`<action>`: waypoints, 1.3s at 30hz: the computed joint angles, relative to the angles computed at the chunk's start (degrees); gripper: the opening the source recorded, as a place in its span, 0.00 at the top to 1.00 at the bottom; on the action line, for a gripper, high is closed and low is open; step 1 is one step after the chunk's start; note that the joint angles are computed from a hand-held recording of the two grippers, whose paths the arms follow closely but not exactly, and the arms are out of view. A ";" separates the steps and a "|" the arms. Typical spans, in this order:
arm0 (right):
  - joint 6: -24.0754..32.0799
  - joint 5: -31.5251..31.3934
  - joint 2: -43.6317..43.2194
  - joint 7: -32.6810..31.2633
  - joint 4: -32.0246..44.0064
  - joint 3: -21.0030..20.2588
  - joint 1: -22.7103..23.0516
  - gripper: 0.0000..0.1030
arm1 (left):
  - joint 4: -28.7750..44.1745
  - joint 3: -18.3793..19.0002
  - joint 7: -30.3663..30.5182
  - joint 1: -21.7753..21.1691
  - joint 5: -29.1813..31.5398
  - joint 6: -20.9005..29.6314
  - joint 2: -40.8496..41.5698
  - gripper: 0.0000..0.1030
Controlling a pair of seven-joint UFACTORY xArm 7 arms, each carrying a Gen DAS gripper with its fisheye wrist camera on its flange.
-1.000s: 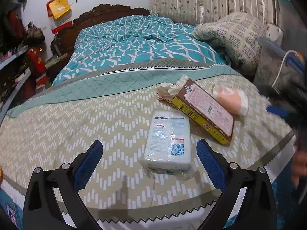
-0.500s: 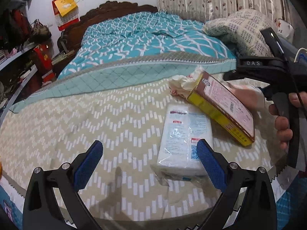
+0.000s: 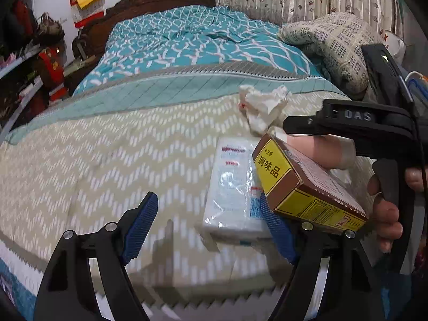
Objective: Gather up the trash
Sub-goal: 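Grasp the red-brown medicine box with the left tool while the right grasps the pink-and-white paper cup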
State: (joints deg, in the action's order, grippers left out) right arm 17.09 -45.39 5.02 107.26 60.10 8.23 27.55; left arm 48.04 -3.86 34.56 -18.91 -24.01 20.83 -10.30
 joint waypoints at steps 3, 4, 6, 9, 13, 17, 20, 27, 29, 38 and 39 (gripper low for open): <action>-1.15 -3.51 0.65 4.08 0.64 0.63 2.03 0.29 | -2.70 3.12 6.15 -0.48 -4.75 3.52 -3.85 0.26; -0.79 -4.37 1.17 4.75 1.39 1.08 3.02 0.29 | -3.85 3.68 7.35 -0.29 -5.25 4.06 -5.20 0.26; 2.26 -5.22 2.13 5.48 3.30 1.86 5.24 0.28 | -7.15 4.18 8.18 1.04 -3.69 4.17 -8.22 0.26; 3.67 -8.83 3.18 9.85 4.98 2.14 8.69 0.28 | -10.20 6.66 9.87 2.44 -2.72 7.00 -11.06 0.26; 3.91 -15.10 3.33 18.39 5.32 2.37 12.12 0.28 | -12.56 10.25 13.40 4.50 -4.05 9.98 -15.34 0.26; 10.72 -19.33 -0.02 25.30 3.53 4.36 14.06 0.27 | -12.44 12.69 14.96 6.24 -4.45 13.26 -17.72 0.24; 15.97 -23.99 -3.62 34.11 1.07 7.26 14.39 0.27 | -10.18 14.80 15.07 7.34 -6.51 18.34 -18.44 0.23; 19.77 -18.50 -1.68 21.37 5.42 10.41 12.95 0.27 | -9.19 15.04 15.79 9.27 -8.01 33.04 -23.04 0.15; 18.47 -17.34 -0.12 19.12 6.63 9.46 12.82 0.27 | -9.63 14.68 15.88 9.42 -7.52 38.23 -23.65 0.18; 14.64 -19.21 -0.09 33.28 2.71 7.36 14.20 0.47 | -6.26 10.76 15.27 9.47 -11.50 40.82 -16.57 0.45; 13.87 -21.47 -0.39 36.74 2.15 7.60 14.56 0.47 | -5.91 10.26 15.08 9.59 -11.86 39.95 -15.95 0.45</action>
State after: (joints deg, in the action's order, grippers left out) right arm 30.96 -66.86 4.64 144.00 62.25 15.83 42.11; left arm 42.13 6.40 49.64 -9.32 -35.87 60.78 -26.26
